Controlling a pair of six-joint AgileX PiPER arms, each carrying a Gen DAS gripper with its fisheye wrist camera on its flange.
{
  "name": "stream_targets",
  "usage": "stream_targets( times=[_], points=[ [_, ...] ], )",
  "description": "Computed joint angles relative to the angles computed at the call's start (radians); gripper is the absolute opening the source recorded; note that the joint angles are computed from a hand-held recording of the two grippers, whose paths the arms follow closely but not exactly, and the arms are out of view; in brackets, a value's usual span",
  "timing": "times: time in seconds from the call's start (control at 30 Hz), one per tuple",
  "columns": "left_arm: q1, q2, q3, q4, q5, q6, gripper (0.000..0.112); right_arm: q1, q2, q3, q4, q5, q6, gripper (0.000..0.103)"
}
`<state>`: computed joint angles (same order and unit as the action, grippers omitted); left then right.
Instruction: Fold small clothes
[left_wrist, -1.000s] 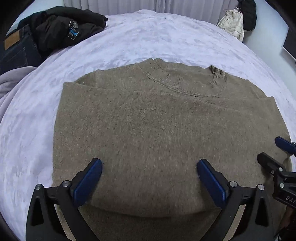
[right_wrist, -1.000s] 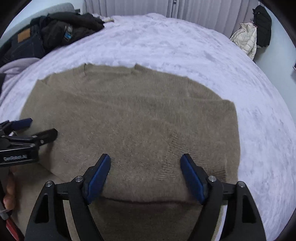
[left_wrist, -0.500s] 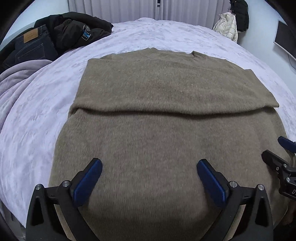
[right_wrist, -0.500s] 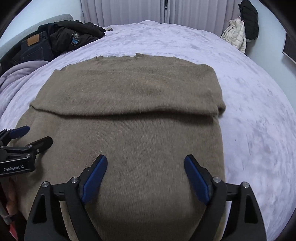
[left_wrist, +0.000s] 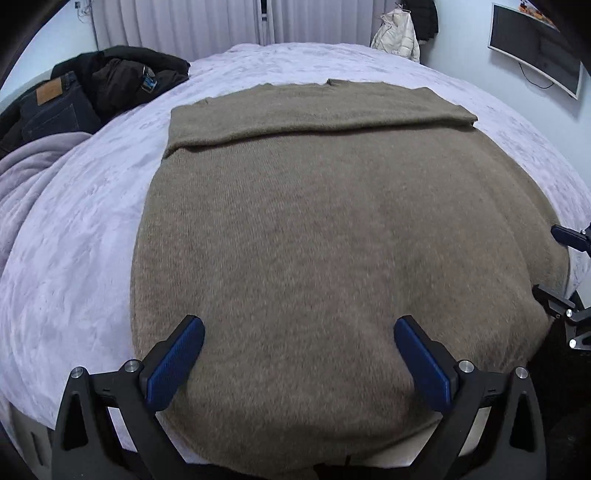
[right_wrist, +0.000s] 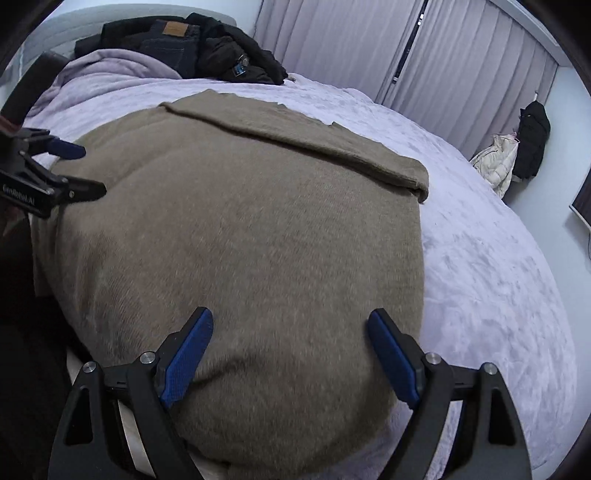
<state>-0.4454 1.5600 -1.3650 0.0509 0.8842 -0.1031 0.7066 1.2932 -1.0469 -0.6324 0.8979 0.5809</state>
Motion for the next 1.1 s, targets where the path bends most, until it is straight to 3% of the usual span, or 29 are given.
stream_targets(
  times=[0.13, 0.2, 0.27, 0.33, 0.43, 0.53, 0.6, 0.77, 0.9, 1.0, 1.1],
  points=[
    [-0.05, -0.01, -0.052, 0.056, 0.094, -0.01, 0.103, 0.037, 0.006, -0.034, 0.028, 0.1, -0.004, 0.09],
    [-0.08, -0.008, -0.099, 0.092, 0.081, -0.05, 0.103, 0.036, 0.039, -0.124, 0.081, 0.147, -0.059, 0.09],
    [-0.101, 0.002, -0.132, 0.075, 0.041, -0.057, 0.103, 0.054, 0.061, -0.182, 0.089, 0.132, -0.052, 0.09],
    [-0.134, 0.045, -0.164, 0.072, 0.082, -0.084, 0.103, 0.058, 0.116, -0.253, 0.095, 0.093, -0.069, 0.09],
    [-0.22, 0.062, -0.088, 0.227, 0.109, -0.187, 0.103, 0.067, 0.221, -0.33, 0.13, 0.085, -0.142, 0.091],
    [-0.222, -0.048, 0.091, 0.243, 0.011, -0.171, 0.103, 0.117, 0.197, -0.187, 0.051, 0.03, -0.147, 0.091],
    [-0.209, -0.078, 0.153, 0.261, 0.013, -0.148, 0.103, 0.129, 0.103, -0.066, 0.025, -0.016, -0.143, 0.094],
    [-0.243, -0.112, 0.263, 0.381, 0.022, -0.174, 0.103, 0.19, -0.069, 0.181, -0.133, 0.044, -0.176, 0.096],
    [-0.278, -0.143, 0.316, 0.455, 0.071, -0.162, 0.103, 0.283, -0.115, 0.301, -0.272, 0.164, -0.103, 0.097],
    [-0.269, -0.233, 0.356, 0.427, 0.073, -0.129, 0.103, 0.31, -0.156, 0.272, -0.243, 0.254, -0.105, 0.097],
    [-0.229, -0.306, 0.314, 0.295, 0.023, -0.058, 0.103, 0.343, -0.213, 0.199, -0.23, 0.262, -0.126, 0.098]
  ],
)
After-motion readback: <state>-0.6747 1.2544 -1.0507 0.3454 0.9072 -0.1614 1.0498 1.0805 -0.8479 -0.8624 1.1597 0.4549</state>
